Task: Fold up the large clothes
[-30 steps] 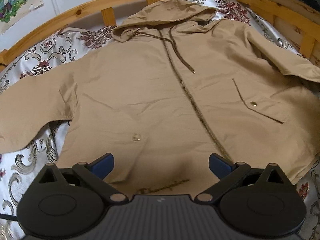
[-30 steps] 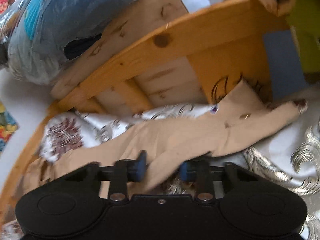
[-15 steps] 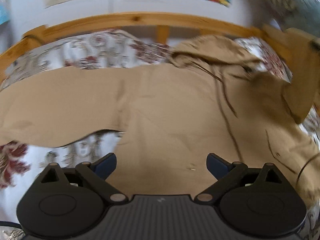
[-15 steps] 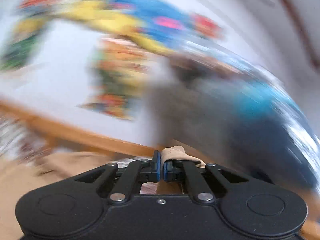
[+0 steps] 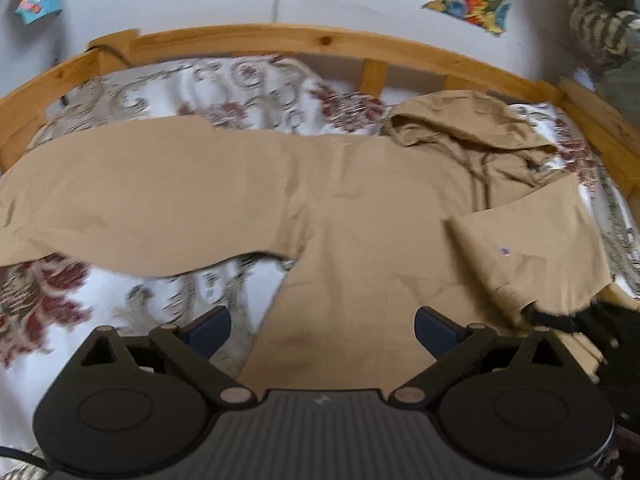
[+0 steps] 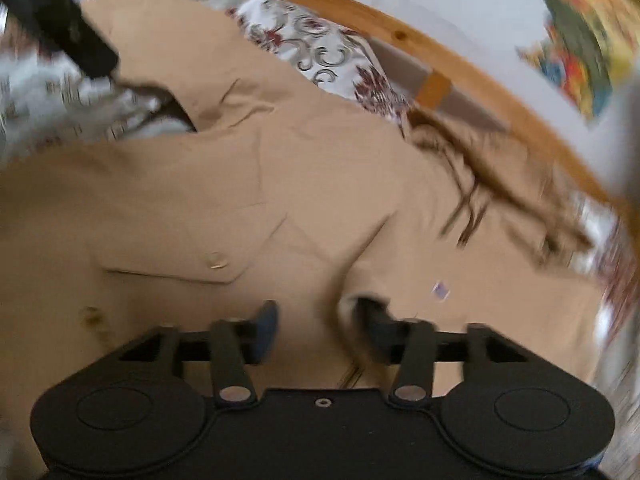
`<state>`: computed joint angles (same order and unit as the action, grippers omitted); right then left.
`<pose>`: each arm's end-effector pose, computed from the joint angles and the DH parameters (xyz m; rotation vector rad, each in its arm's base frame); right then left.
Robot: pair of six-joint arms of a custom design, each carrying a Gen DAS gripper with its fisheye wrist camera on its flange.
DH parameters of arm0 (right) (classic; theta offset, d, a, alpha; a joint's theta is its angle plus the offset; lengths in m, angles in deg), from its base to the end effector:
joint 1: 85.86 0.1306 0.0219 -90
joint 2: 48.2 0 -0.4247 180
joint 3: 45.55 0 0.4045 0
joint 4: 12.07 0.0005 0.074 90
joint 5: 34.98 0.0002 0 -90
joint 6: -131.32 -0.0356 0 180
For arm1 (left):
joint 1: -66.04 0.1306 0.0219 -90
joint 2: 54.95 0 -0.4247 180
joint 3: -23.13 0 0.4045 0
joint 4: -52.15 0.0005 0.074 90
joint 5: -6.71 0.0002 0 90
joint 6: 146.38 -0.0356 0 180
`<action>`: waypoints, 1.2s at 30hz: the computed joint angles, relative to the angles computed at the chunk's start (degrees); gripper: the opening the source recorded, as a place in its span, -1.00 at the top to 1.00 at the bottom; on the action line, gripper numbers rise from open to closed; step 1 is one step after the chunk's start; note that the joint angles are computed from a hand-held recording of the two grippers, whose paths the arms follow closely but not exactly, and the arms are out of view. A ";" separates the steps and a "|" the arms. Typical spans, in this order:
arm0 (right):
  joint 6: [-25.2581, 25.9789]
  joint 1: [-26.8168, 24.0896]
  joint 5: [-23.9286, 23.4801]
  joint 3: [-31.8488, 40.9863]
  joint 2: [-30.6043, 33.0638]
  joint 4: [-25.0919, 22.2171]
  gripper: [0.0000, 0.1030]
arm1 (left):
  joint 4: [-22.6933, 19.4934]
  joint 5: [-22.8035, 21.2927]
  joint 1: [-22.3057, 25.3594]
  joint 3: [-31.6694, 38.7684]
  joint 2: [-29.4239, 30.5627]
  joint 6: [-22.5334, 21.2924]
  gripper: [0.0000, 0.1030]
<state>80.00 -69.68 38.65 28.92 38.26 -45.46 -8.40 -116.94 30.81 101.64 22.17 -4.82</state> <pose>0.4460 0.1393 0.3933 -1.1917 1.9985 0.1417 0.3252 -0.2061 0.4653 -0.5300 2.3081 0.0714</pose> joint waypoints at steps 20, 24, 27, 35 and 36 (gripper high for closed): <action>-31.69 -14.86 8.39 -3.98 4.00 30.16 -0.16 | 21.93 4.88 -4.59 9.52 23.43 -59.38 -0.21; -31.02 -14.47 8.60 -2.19 6.67 30.03 -0.16 | 26.52 8.39 -3.24 7.14 22.16 -55.71 0.53; -31.10 -14.64 10.12 -1.13 8.16 30.08 -0.16 | 31.50 7.83 -2.31 4.16 19.20 -47.55 0.74; -31.37 -13.11 14.20 0.56 10.04 30.72 -0.16 | 22.74 0.44 1.62 -1.20 11.42 -6.29 0.83; -31.02 -12.76 14.66 0.67 10.14 30.86 -0.16 | 20.27 1.07 2.26 -1.42 11.15 -4.34 0.81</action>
<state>48.97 -82.44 53.31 29.59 48.40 -14.60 11.87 -115.86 33.06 100.21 33.31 -9.17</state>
